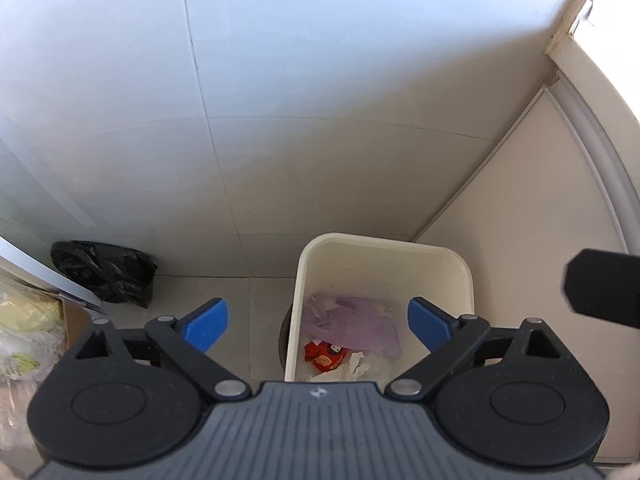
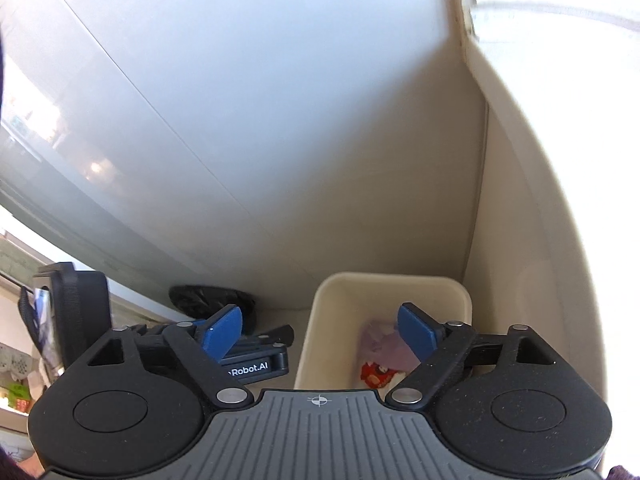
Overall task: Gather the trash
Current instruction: 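Move both open tools back up toward the remaining countertop trash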
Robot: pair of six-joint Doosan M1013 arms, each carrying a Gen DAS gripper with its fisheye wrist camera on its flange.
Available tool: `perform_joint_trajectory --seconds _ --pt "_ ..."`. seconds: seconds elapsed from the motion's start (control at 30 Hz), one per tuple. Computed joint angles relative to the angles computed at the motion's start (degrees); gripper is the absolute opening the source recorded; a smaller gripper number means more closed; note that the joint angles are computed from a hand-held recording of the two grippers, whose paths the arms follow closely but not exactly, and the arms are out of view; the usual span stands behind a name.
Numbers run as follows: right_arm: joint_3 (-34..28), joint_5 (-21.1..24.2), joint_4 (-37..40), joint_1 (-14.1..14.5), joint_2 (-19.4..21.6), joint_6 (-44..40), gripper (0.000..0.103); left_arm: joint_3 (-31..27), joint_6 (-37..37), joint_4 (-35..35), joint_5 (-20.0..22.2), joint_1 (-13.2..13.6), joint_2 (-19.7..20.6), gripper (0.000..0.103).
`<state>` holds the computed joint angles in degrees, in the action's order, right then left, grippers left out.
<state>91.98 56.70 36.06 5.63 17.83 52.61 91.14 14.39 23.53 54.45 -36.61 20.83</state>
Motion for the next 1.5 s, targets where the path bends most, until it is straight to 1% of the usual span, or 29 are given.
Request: perform_joint_trajectory --seconds 0.1,0.27,0.37,0.4,0.57,0.8,0.93,0.97,1.13,1.27,1.4,1.5 --pt "0.51 -0.53 1.71 -0.53 -1.13 -1.83 0.089 -1.05 -0.04 0.92 1.58 -0.37 -0.02 0.101" --pt "1.42 -2.13 3.63 -1.7 -3.63 -6.45 0.09 -2.9 0.8 2.04 3.55 -1.04 -0.06 0.102" --pt "2.55 -4.12 5.25 -2.74 -5.42 -9.35 0.093 -3.98 1.88 2.48 4.39 -1.51 -0.07 0.102" --pt "2.97 -5.07 5.64 -3.06 -6.05 -10.06 0.093 -4.4 2.3 2.54 4.72 -1.69 -0.04 0.102" --pt "3.16 -6.83 6.08 -4.98 -8.87 -11.97 0.094 -6.48 4.0 3.13 5.9 -2.75 -0.05 0.102" --pt "5.65 -11.42 7.96 -7.79 -13.11 -15.47 0.099 -8.71 4.4 4.81 5.52 -4.58 -0.21 0.102" --pt "5.89 -12.25 7.34 -8.96 -14.74 -15.52 0.1 -10.77 5.89 5.14 6.03 -5.51 0.15 0.102" --pt "6.04 -12.14 7.57 -9.62 -15.26 -16.17 0.1 -11.25 6.22 5.21 6.02 -5.72 0.23 0.102" --pt "6.0 -13.04 7.98 -11.53 -16.42 -16.23 0.102 -13.92 8.07 6.07 5.57 -6.85 0.86 0.102" --pt "6.84 -14.61 8.79 -13.42 -17.53 -16.27 0.103 -15.77 8.82 6.71 4.84 -7.7 1.54 0.103" --pt "7.43 -16.77 7.87 -14.69 -17.42 -14.89 0.103 -17.6 10.55 6.17 3.76 -8.3 2.7 0.103" --pt "8.04 -17.95 8.64 -16.04 -16.99 -14.09 0.103 -18.58 12.81 5.98 1.96 -8.64 3.81 0.103"
